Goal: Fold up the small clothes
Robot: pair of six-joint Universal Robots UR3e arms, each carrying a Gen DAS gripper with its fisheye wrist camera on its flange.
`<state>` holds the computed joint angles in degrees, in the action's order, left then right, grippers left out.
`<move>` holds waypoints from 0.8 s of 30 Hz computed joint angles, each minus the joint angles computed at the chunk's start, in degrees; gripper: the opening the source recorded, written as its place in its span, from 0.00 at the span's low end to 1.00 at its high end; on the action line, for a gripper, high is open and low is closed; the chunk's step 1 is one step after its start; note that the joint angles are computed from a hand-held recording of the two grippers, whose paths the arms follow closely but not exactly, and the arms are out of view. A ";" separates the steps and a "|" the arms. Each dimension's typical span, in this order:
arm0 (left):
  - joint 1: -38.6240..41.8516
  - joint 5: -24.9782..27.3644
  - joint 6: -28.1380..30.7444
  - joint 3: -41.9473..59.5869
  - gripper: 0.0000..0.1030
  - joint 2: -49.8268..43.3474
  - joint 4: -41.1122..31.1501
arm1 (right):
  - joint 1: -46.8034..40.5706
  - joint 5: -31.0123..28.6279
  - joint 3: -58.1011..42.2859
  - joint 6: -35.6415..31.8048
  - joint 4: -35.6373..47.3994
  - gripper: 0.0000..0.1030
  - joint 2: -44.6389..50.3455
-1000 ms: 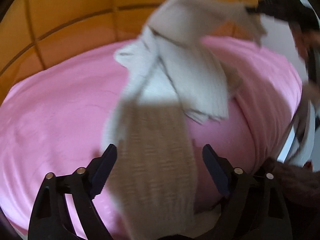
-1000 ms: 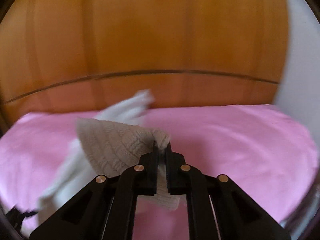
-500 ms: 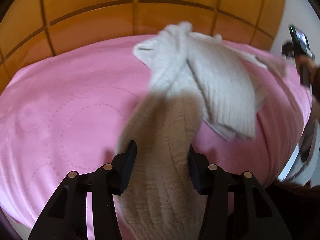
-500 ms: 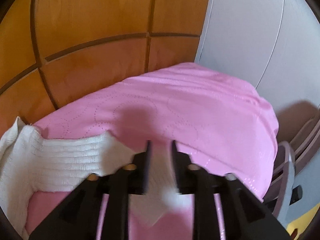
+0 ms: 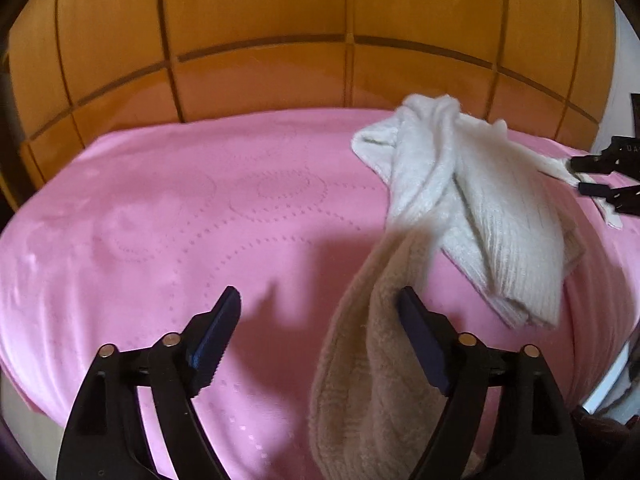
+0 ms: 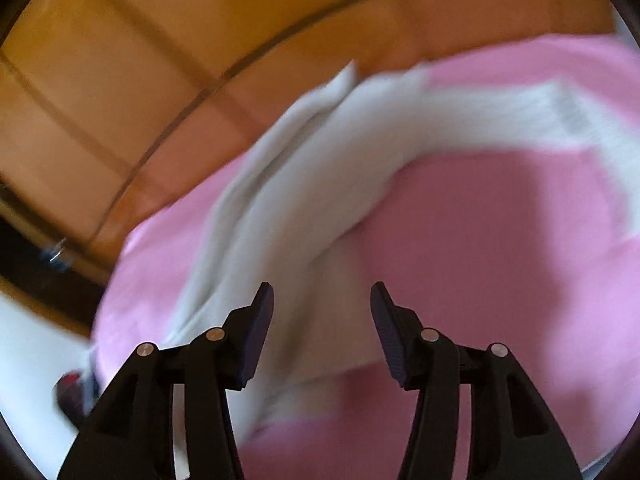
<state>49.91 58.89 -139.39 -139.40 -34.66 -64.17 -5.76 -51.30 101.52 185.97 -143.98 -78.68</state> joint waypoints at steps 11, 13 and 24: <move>11.63 -11.60 7.28 14.70 0.00 -13.75 -11.87 | 14.05 -7.07 -3.15 5.33 -0.49 0.11 5.06; 12.09 -12.02 -2.39 20.89 0.00 -24.36 -0.90 | 13.21 -6.77 -3.41 5.18 -1.86 0.09 4.89; 11.60 -17.74 -0.72 28.14 0.66 -27.85 -8.33 | 10.26 -8.30 -3.20 7.01 -2.26 0.09 3.18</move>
<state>61.52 41.15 -140.11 -111.26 -62.50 -72.50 4.50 -59.60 98.32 192.98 -146.24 -75.50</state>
